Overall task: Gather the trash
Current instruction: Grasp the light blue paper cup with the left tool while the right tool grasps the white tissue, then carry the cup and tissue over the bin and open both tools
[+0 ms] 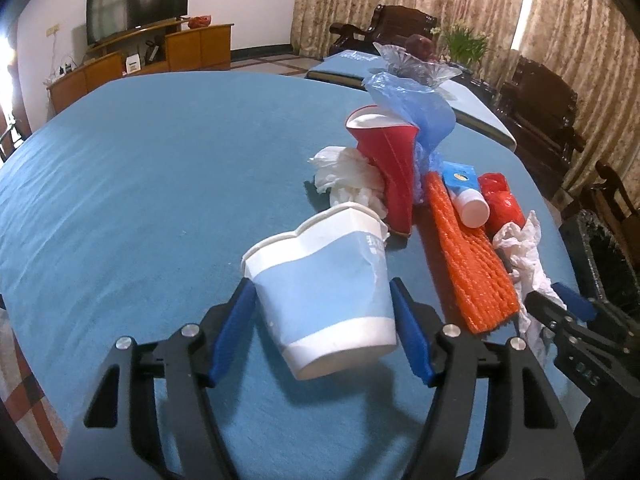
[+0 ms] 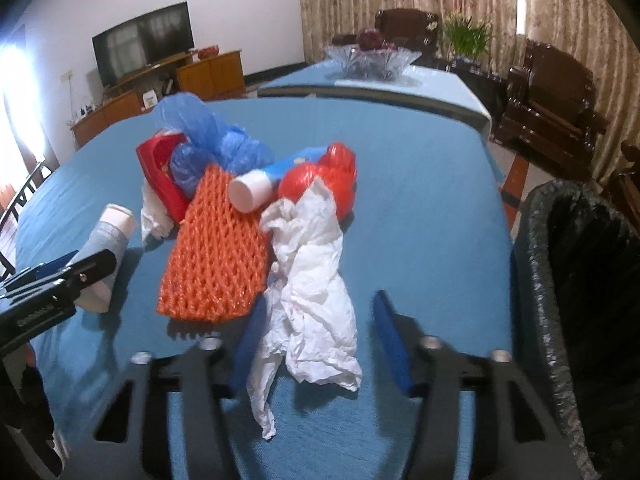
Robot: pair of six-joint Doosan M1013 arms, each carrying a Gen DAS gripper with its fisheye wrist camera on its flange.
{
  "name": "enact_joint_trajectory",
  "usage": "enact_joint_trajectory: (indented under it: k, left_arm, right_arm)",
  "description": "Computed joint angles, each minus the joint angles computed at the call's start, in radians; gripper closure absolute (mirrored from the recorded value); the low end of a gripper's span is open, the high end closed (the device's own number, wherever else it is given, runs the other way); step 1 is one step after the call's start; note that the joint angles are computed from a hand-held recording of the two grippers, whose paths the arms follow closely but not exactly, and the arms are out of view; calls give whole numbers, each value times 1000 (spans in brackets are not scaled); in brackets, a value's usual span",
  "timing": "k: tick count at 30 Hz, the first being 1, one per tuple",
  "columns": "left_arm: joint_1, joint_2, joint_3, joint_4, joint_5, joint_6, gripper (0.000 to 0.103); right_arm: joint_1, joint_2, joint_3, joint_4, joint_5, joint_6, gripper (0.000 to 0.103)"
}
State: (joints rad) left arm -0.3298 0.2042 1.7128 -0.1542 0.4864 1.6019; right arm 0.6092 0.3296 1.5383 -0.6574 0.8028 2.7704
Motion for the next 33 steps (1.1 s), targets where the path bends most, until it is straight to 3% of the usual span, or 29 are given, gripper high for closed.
enact_joint_trajectory:
  k: [3, 4, 20, 33]
  left_arm:
    - [0, -6, 4, -19, 0, 22, 39]
    - [-1, -8, 6, -22, 0, 25, 39]
    - [-35, -77, 31, -216, -28, 234, 41]
    - [-112, -91, -2, -328, -50, 370, 41]
  right_arm:
    - [1, -4, 5, 4, 1, 4, 89]
    - [2, -9, 9, 3, -3, 10, 91]
    - [41, -117, 72, -204, 13, 206, 93]
    - [60, -201, 117, -342, 112, 302, 93]
